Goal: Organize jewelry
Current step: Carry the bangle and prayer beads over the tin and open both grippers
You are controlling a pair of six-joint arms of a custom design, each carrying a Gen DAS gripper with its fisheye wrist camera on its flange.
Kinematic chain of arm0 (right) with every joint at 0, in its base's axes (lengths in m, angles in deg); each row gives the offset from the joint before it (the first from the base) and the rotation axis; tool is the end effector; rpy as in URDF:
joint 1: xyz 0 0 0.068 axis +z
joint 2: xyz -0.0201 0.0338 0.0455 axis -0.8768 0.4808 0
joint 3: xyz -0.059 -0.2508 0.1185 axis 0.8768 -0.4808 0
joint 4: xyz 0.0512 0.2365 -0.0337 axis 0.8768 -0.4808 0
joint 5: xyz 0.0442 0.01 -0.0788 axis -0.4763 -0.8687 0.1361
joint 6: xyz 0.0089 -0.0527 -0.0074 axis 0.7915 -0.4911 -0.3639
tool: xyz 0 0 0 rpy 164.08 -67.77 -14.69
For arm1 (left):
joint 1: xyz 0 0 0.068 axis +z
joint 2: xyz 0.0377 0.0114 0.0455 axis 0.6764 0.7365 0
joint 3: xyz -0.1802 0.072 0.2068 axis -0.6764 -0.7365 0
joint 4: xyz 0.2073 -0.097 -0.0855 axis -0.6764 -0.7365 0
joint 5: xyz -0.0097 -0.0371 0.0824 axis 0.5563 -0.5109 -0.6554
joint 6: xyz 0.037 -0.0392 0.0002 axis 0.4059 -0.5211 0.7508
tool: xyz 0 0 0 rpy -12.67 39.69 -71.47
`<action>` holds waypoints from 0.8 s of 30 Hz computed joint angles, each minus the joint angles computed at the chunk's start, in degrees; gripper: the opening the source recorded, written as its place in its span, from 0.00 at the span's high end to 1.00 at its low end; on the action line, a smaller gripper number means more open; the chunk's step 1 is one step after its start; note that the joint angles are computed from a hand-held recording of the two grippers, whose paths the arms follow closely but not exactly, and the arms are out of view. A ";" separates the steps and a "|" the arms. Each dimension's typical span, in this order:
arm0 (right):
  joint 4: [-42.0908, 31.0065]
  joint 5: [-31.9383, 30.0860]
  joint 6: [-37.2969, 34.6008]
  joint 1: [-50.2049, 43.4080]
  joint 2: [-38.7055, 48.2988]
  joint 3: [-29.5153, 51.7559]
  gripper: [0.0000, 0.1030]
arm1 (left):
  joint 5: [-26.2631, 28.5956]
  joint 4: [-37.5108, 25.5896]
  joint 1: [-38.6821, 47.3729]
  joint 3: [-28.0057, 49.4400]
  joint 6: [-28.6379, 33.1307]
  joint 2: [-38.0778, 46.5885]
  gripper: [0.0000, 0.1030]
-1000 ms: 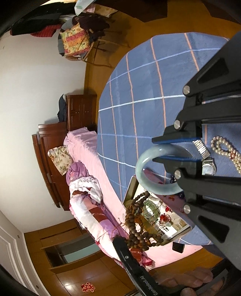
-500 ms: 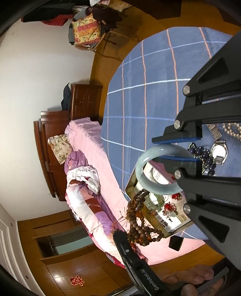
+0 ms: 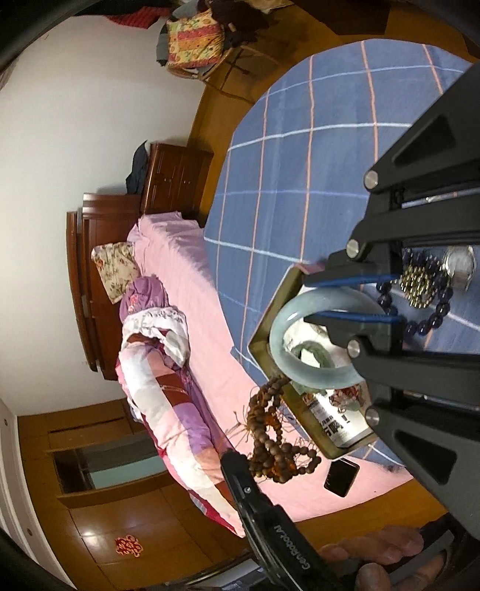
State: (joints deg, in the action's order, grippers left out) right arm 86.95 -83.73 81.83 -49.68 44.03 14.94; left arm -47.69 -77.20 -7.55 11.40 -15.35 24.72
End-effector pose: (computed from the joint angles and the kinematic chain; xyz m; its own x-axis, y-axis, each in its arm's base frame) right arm 0.1874 0.0478 0.1594 -0.5836 -0.2254 -0.7801 -0.4568 0.8854 0.0859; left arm 0.1526 -0.1460 0.1770 -0.4938 -0.1181 -0.8615 -0.0527 0.9930 -0.1059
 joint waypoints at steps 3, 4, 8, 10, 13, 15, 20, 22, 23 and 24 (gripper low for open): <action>1.61 2.38 1.07 3.97 1.79 0.04 0.86 | 0.25 0.10 0.82 -0.56 -0.30 0.14 0.93; 1.93 3.12 1.47 5.10 2.15 0.02 0.86 | 0.48 0.13 1.06 -0.87 -0.54 0.17 0.93; 3.86 5.65 2.31 9.03 5.35 0.20 0.86 | 1.40 1.60 2.37 -2.40 -1.20 1.48 0.93; 5.23 6.81 2.66 10.75 7.72 0.29 0.86 | 2.33 2.80 3.12 -3.02 -1.71 2.85 0.93; 6.83 7.98 2.94 12.46 10.29 0.11 0.86 | 4.19 4.67 3.85 -3.76 -2.52 5.25 0.93; 7.85 8.43 3.03 13.27 12.41 0.24 0.85 | 4.75 5.35 3.93 -3.78 -2.69 6.50 0.93; 9.56 9.22 3.35 14.67 15.29 -0.17 0.85 | 5.86 6.25 4.05 -3.96 -3.09 8.46 0.93; 9.85 9.65 3.52 15.15 16.09 -0.05 0.85 | 5.95 6.49 4.02 -4.08 -3.41 9.16 0.93; 9.81 9.62 3.39 15.12 16.29 -0.05 0.85 | 5.89 6.36 3.98 -3.85 -3.52 9.62 0.93; 9.85 9.62 3.27 15.11 16.68 0.01 0.85 | 5.78 6.21 3.80 -3.74 -3.81 10.02 0.93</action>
State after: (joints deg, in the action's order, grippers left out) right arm 96.80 -74.11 85.10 -34.56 60.71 14.96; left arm -41.91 -70.98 -3.75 7.67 -19.16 34.74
